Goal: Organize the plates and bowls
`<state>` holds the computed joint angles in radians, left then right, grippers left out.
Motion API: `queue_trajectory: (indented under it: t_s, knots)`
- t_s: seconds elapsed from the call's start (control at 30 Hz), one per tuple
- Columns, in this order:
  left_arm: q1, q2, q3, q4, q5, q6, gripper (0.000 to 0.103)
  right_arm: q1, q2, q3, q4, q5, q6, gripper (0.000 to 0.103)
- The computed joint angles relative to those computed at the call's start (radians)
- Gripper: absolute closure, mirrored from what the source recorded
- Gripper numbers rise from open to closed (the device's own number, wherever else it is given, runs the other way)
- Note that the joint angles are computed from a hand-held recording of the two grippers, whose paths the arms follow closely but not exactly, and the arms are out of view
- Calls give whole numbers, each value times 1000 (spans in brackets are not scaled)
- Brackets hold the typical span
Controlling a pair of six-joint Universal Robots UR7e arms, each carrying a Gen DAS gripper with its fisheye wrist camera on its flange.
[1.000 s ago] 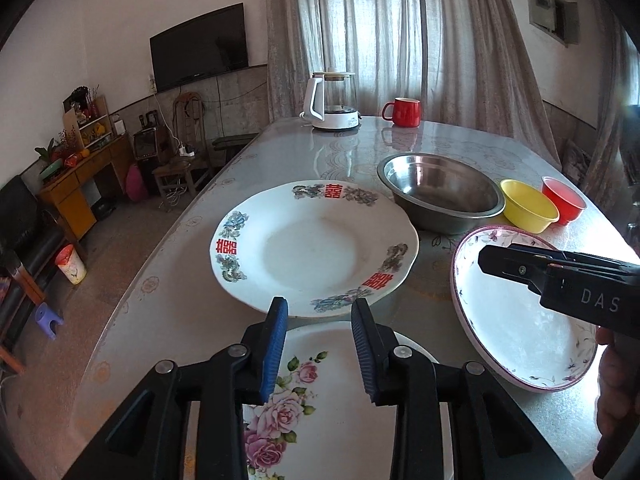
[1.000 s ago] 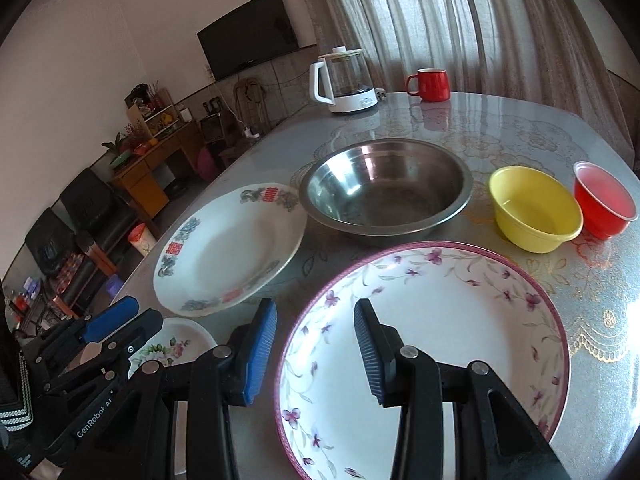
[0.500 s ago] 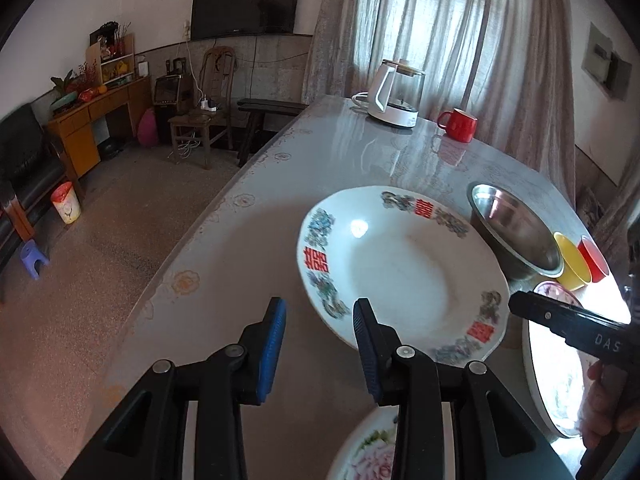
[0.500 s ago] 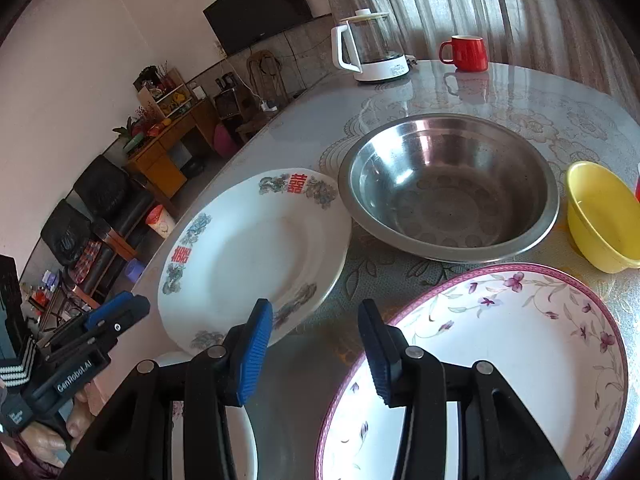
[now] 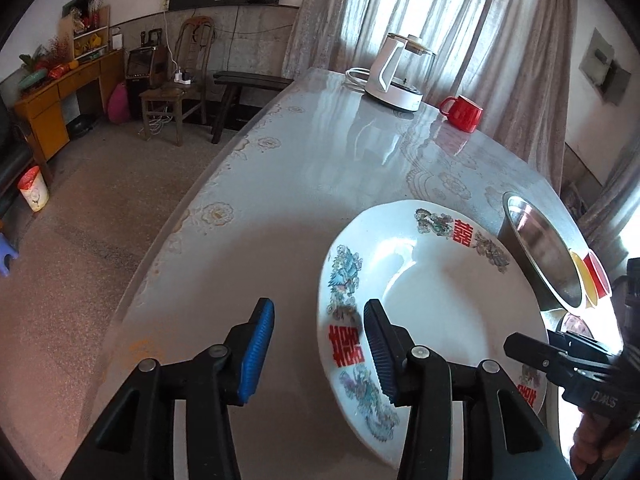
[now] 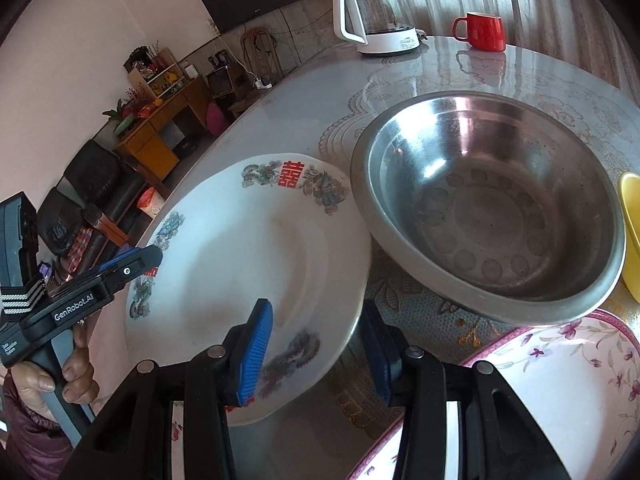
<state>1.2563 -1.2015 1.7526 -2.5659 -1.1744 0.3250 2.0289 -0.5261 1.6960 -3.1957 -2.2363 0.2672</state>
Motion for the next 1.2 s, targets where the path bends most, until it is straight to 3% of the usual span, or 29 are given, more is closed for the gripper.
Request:
queue_trajectory:
  t_s: [0.1,0.3,0.57,0.73,0.83,1.2]
  knots:
    - [4,29,-33,31,-30,-3,65,6,17,-24,11,-23,-13,55]
    - [-14,60,-34,26,-2,23,65,7,25,-46,30,-43,-32,54]
    - [-3,33,-19,41,-27,3,69,5,36,-65,46,-43,-54,55]
    - [-1,22,-23,55,-33,-72,69,2,33,-73,70,-25,-42,55]
    - [-6,6,4,19,-20,-39,72,-1,27,-60,40,10,-32,55]
    - [-6,-57,81,-61,-45,32,74,34,50,-52,-22,-38,-118,60]
